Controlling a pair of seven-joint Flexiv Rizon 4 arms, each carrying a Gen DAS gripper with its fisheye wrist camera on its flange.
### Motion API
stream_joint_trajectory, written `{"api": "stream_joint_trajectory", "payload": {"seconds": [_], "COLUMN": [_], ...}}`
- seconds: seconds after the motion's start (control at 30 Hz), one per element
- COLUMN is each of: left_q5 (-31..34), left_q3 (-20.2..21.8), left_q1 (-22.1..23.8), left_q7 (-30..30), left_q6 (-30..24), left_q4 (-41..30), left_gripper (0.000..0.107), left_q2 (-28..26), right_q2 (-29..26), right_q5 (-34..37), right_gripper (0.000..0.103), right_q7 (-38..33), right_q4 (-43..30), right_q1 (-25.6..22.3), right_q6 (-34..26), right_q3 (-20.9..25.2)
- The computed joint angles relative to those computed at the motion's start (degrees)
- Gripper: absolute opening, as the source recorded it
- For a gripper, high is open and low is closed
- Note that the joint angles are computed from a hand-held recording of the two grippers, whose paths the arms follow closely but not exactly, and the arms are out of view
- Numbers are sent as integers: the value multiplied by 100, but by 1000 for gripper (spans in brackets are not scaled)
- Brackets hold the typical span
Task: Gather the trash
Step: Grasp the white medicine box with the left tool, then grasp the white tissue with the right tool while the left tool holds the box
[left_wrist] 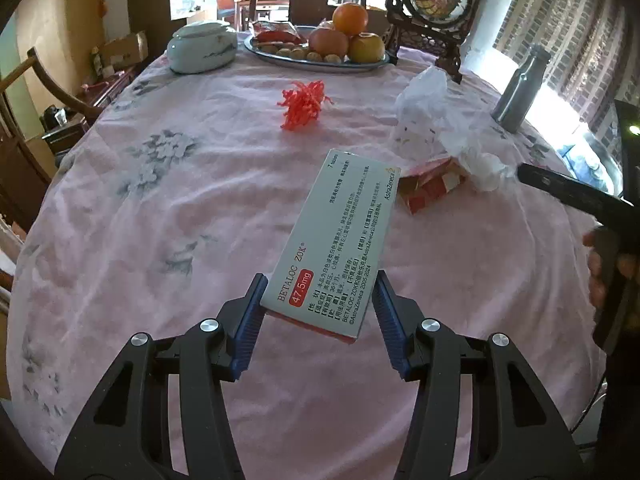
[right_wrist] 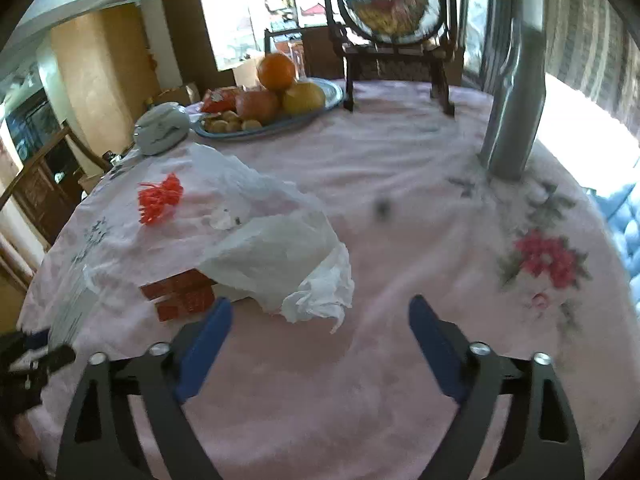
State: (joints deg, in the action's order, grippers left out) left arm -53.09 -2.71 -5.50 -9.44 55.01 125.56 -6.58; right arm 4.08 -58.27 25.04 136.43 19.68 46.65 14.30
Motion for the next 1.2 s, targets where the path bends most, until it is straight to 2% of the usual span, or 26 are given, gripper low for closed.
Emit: {"api": "stream_joint_trajectory", "payload": {"seconds": [0.17,0.27,0.33,0.4,0.47,0.6,0.7,1.0,1.2], "left_q5": [14,19,5,33,70,62,31,-259,-428], "left_q3": [45,77,90,114,131,162,198,433,681], "left_q1": [31,55,68,85,102,123,138,175,236], "left_q7": [40,55,62,40,-5,-18,-6,297,494], "left_q6": [-20,-60,-62,-64,-80,-50,-56,-29,-62], "left_q4": [99,147,169,190,198,250,301,613,877], "left_gripper": [53,53,53,53,53,53,53,53,53], "left_q2": [38,75,88,105,119,183,267,738,1149], "right_q2": [-258,-396,-468,-533,-530,-285,-3,977,1073], "right_q5": [-119,-186,-267,-146,-207,-599,-659,-441,-405], "right_gripper": [74,63,51,22,10,7,7,7,7], "right_q7": [217,267,343,298,398,893,1052,1341,1360], "right_q4": [-18,-38,-36,-50,-13,181,312,555,446], "right_q1": [-135,-195,-247,-259,-275,-355,-353,48,421], "right_q6": [307,532,718,820,944,1130,1052,164,-101], "right_q3": [-181,-279,-345,-362,-383,-372,-222,565,868]}}
